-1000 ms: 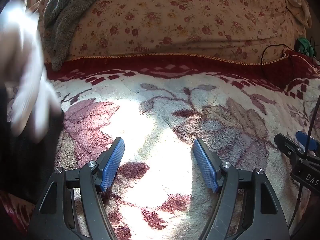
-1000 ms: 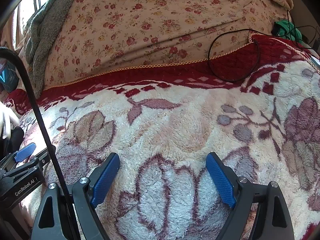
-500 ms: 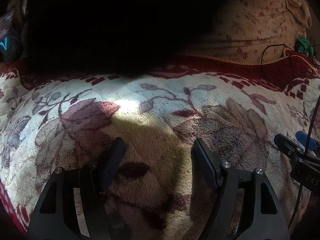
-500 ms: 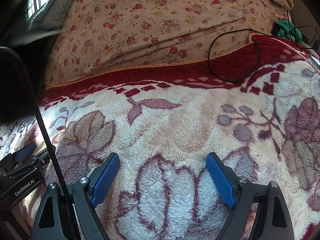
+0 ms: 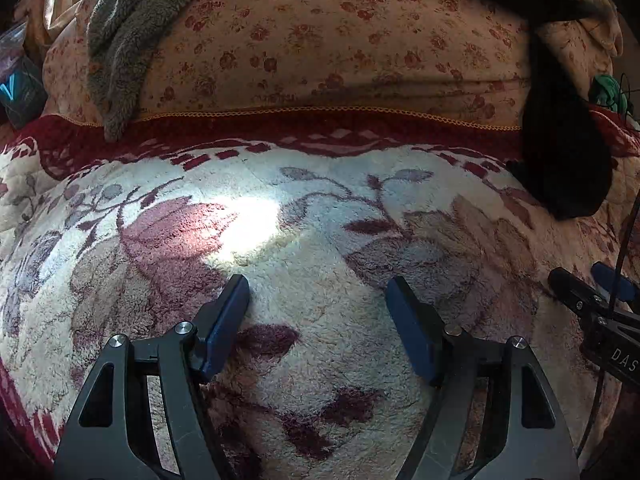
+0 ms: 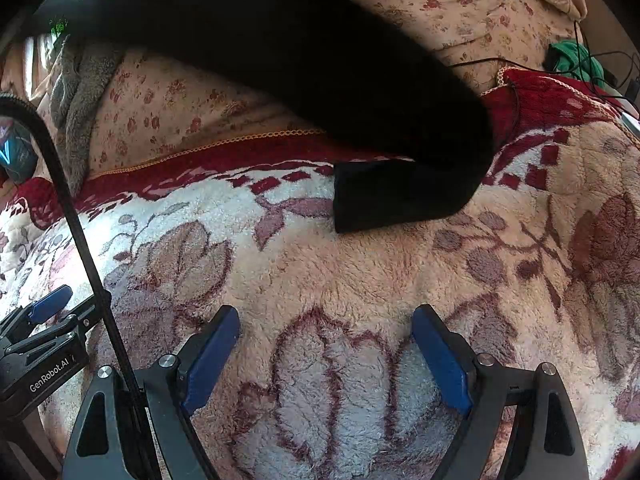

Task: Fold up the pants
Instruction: 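Lay the black knit pants flat on the blanket by hand, then move both grippers toward the black pants lying on the blanket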

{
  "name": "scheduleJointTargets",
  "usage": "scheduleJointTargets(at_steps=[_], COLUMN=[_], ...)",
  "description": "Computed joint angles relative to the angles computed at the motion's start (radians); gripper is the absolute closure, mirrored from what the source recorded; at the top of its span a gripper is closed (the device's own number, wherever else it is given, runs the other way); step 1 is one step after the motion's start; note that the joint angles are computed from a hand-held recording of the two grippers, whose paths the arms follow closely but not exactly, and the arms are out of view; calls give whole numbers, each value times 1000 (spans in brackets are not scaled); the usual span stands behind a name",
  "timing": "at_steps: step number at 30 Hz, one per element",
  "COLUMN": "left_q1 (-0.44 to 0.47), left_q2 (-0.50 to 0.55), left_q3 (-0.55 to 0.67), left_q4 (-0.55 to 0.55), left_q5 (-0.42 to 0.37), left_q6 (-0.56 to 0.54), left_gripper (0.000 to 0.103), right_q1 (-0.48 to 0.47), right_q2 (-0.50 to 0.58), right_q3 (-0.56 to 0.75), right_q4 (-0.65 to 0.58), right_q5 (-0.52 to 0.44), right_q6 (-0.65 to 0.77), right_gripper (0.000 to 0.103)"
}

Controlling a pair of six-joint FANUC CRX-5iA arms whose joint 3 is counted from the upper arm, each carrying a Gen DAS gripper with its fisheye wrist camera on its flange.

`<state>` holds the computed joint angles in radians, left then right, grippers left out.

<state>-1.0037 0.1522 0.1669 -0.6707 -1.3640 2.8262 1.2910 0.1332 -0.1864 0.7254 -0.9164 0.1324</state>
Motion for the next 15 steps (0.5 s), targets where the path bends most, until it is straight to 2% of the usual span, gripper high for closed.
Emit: scheduleJointTargets(at_steps=[15], left_q1=[7], left_q2=[-6], left_q3=[-12], left_q4=[2], left_q5=[10], left_q6=[-1], left_gripper=[31], right_q1=[0], right_q2=[0], right_q3=[0], right_q4=[0], right_q5=[-1], right_q6=[0], right_gripper=[16])
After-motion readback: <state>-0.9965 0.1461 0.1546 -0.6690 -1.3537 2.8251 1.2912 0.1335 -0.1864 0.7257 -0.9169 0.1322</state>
